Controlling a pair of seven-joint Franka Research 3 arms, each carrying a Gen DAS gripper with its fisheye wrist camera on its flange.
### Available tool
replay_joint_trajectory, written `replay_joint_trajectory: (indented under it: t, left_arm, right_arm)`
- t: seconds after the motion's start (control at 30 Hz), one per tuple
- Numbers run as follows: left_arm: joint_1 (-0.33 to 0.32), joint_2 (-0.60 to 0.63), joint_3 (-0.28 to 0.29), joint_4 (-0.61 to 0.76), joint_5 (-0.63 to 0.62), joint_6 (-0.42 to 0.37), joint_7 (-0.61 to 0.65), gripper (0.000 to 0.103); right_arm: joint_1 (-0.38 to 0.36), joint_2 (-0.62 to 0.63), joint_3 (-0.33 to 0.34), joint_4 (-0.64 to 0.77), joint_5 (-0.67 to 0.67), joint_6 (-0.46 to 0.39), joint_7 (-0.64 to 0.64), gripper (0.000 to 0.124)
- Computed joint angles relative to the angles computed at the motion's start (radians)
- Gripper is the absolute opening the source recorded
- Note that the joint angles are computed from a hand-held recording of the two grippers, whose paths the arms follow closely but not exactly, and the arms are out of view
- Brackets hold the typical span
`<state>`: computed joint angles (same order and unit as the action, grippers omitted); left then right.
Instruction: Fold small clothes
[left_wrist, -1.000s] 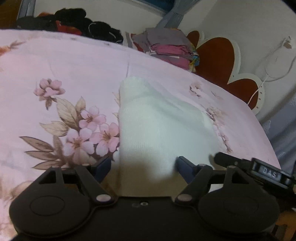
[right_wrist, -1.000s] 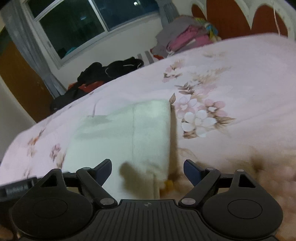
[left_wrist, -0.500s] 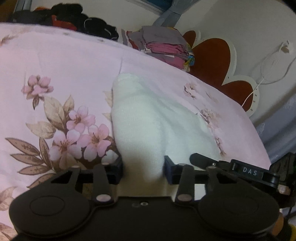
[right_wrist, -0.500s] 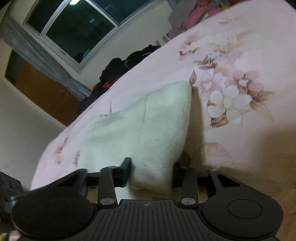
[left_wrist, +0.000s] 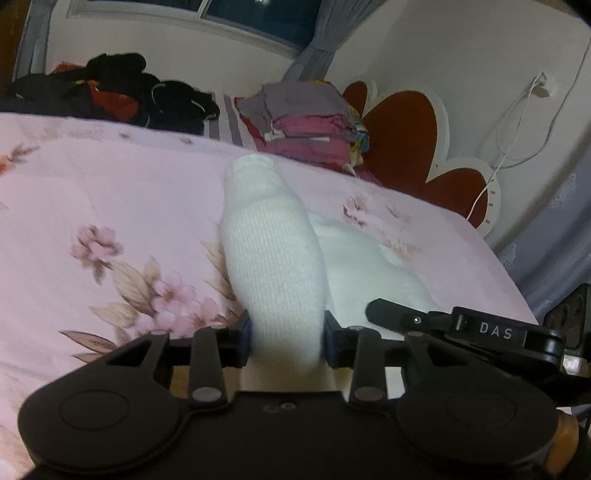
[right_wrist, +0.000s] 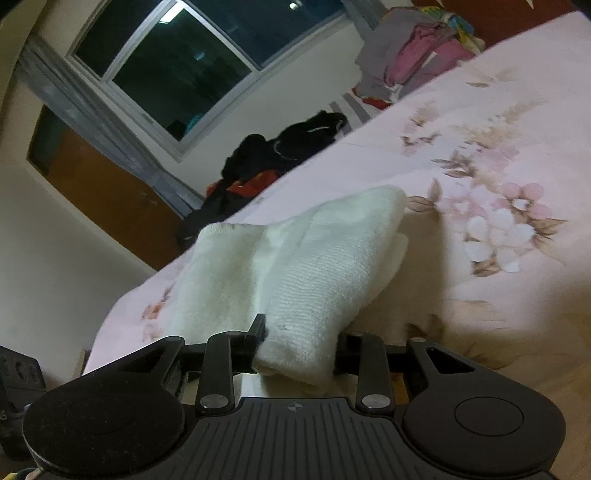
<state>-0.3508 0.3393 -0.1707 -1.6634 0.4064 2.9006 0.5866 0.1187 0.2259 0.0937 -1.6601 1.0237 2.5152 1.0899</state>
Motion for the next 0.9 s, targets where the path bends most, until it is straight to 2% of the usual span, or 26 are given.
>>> replay_joint_trajectory:
  t: [0.13, 0.27, 0.33, 0.4, 0.43, 0.5, 0.57, 0.73, 0.9]
  left_arm:
    - [0.032, -0.094, 0.002, -0.107, -0.003, 0.029, 0.001, 0.035]
    - [0.105, -0.21, -0.02, -0.256, -0.064, 0.082, 0.067, 0.035]
    - [0.15, -0.27, -0.041, -0.336, -0.155, 0.113, 0.16, 0.035]
    - [0.184, -0.334, -0.056, -0.419, -0.35, 0.143, 0.351, 0.035]
    - [0.181, -0.363, -0.046, -0.454, -0.459, 0.153, 0.456, 0.035]
    - [0.141, -0.42, 0.012, -0.513, -0.67, 0.152, 0.662, 0.035]
    - [0.099, -0.47, 0.083, -0.557, -0.798, 0.134, 0.806, 0.035]
    - [0.07, -0.548, 0.202, -0.63, -0.921, 0.104, 0.987, 0.035]
    - [0.079, -0.554, 0.257, -0.659, -0.98, 0.098, 1.08, 0.035]
  right_arm:
    - [0.039, -0.009, 0.019, 0.009, -0.024, 0.027, 0.031, 0.031]
    - [0.095, -0.018, 0.041, 0.003, -0.054, 0.083, 0.071, 0.031]
    - [0.132, -0.023, 0.054, -0.006, -0.076, 0.124, 0.107, 0.031]
    - [0.174, -0.018, 0.065, -0.008, -0.117, 0.172, 0.161, 0.031]
    - [0.199, -0.017, 0.071, -0.011, -0.143, 0.2, 0.2, 0.031]
    - [0.244, -0.003, 0.08, -0.005, -0.199, 0.248, 0.272, 0.031]
    - [0.29, 0.025, 0.087, 0.014, -0.265, 0.287, 0.352, 0.031]
    - [0.383, 0.136, 0.097, 0.124, -0.423, 0.328, 0.53, 0.031]
    - [0.446, 0.271, 0.092, 0.274, -0.541, 0.318, 0.65, 0.031]
